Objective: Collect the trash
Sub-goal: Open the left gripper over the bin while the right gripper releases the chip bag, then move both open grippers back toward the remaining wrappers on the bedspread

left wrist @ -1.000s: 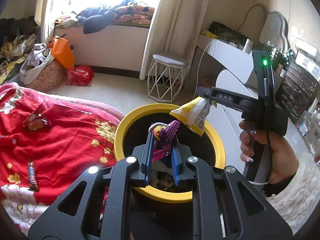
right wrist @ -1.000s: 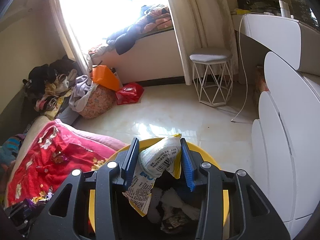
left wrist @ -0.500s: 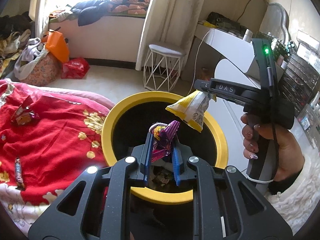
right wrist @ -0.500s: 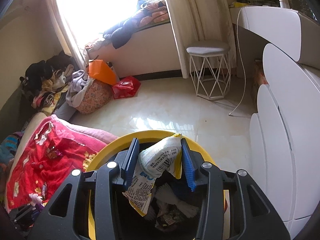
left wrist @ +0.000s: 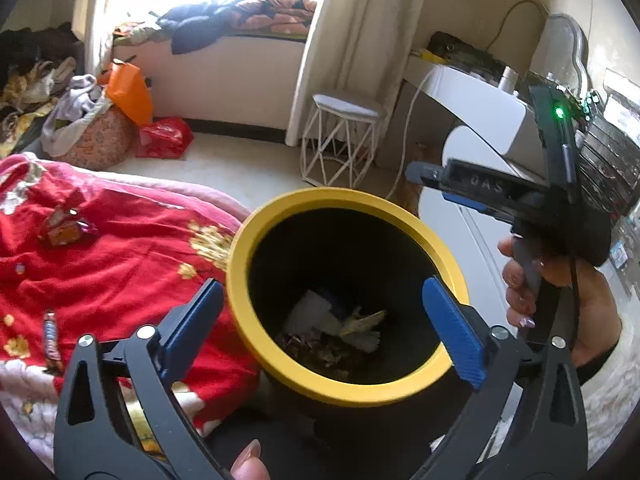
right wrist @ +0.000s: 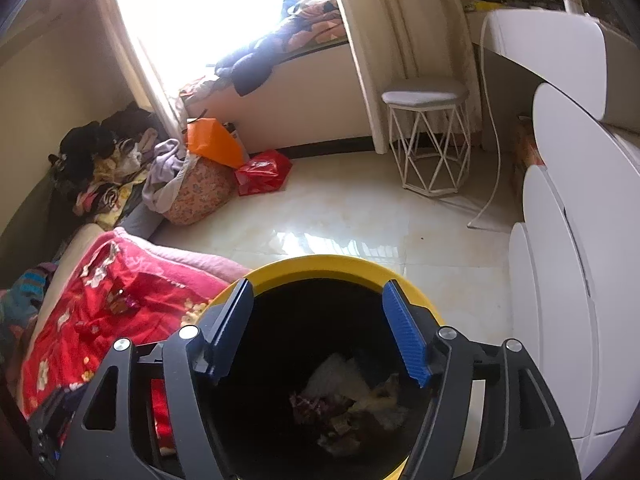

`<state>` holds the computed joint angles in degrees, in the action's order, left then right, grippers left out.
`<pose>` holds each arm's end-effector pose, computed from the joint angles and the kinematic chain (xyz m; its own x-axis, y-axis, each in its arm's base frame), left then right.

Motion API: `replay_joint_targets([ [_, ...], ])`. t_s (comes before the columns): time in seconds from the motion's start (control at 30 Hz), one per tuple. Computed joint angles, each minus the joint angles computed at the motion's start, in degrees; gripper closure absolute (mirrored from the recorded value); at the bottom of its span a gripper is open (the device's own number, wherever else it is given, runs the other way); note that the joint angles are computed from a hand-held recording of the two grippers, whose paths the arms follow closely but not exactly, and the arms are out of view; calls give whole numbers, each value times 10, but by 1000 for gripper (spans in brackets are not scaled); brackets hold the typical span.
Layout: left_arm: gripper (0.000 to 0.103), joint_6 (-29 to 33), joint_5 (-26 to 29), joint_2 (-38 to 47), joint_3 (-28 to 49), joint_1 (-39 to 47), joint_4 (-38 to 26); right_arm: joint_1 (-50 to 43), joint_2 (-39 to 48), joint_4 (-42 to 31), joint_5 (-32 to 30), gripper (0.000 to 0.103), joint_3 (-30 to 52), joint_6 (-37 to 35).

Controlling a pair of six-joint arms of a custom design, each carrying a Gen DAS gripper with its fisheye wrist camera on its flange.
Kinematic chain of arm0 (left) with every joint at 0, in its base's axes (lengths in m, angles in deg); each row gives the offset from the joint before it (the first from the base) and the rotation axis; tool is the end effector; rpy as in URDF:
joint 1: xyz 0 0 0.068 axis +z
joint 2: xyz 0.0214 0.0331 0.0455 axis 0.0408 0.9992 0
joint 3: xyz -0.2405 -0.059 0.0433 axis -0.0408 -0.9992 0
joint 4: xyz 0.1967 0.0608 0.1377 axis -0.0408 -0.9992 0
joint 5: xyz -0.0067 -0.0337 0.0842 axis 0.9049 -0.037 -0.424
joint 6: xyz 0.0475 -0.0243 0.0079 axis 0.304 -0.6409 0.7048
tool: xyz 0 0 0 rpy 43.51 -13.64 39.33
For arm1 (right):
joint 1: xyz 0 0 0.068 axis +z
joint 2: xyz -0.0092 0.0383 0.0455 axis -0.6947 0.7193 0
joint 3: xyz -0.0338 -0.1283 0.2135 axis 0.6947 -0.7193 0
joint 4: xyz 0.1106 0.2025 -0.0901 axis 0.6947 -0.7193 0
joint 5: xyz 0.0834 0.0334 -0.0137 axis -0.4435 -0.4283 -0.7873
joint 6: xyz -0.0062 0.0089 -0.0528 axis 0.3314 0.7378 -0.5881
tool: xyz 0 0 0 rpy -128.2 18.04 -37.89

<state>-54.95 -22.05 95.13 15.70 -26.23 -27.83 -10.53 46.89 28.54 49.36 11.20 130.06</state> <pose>0.2895 -0.1694 0.1083 -0.5783 0.3371 -0.7429 0.6578 0.7313 -0.1802 0.2589 0.1488 0.0666 -0.5058 0.4378 -0.7433 0.3462 0.8922 0.2900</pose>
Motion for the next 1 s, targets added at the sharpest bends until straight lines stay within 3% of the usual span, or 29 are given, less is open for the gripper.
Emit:
replay_joint_targets([
  [0.53, 11, -9, -21, -108, -70, 71, 33, 79, -23, -53, 38, 33, 59, -56],
  [1.0, 11, -7, 8, -168, -93, 163, 23, 123, 21, -107, 37, 33, 179, -111],
])
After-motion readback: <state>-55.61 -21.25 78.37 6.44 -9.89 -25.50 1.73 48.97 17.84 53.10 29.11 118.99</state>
